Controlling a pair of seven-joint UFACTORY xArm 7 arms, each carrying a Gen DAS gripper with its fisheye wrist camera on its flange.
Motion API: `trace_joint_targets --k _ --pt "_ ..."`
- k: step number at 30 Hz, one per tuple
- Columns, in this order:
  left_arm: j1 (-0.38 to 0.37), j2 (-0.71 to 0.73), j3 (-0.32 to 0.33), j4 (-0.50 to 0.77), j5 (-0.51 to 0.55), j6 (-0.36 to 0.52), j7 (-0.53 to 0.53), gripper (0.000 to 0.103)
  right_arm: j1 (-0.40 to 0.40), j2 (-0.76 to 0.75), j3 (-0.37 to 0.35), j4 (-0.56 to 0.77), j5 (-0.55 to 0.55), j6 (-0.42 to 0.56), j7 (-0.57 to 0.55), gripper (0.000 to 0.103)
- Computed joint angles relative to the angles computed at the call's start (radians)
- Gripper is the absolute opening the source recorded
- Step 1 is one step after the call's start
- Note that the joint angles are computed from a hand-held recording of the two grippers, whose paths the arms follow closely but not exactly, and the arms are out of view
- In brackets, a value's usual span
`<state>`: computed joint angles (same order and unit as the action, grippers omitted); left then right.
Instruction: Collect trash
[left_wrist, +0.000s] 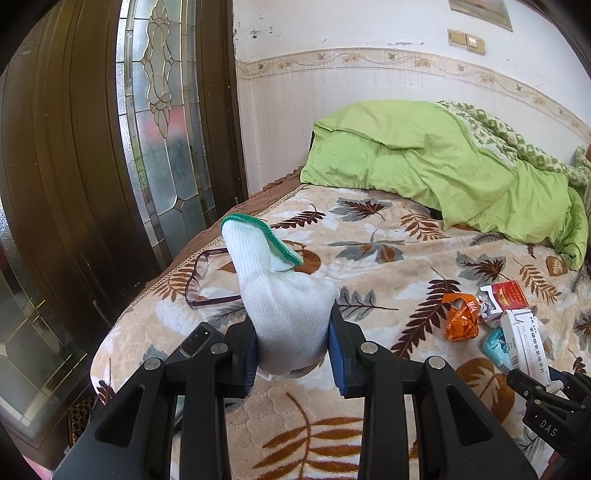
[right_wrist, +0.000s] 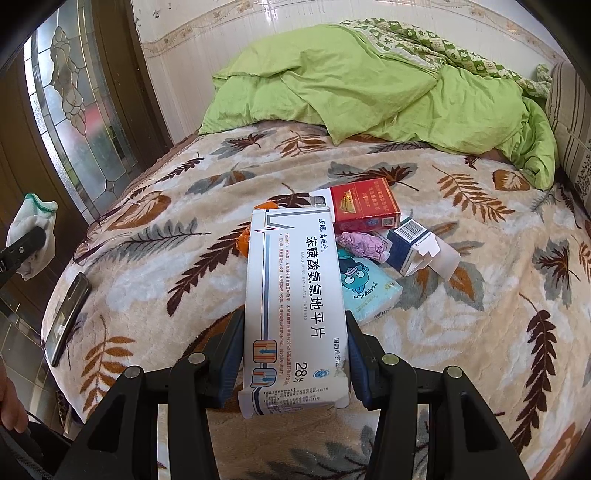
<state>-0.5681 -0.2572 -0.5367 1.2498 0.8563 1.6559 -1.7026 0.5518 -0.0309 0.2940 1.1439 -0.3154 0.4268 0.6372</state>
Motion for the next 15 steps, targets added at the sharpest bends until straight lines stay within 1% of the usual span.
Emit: trace_joint_targets --k 15 --pt "0.004 -0.009 -0.003 -0.007 -0.006 0.001 0.002 0.031 0.000 -0.004 0.001 0.000 0.001 -0.002 0.003 0.053"
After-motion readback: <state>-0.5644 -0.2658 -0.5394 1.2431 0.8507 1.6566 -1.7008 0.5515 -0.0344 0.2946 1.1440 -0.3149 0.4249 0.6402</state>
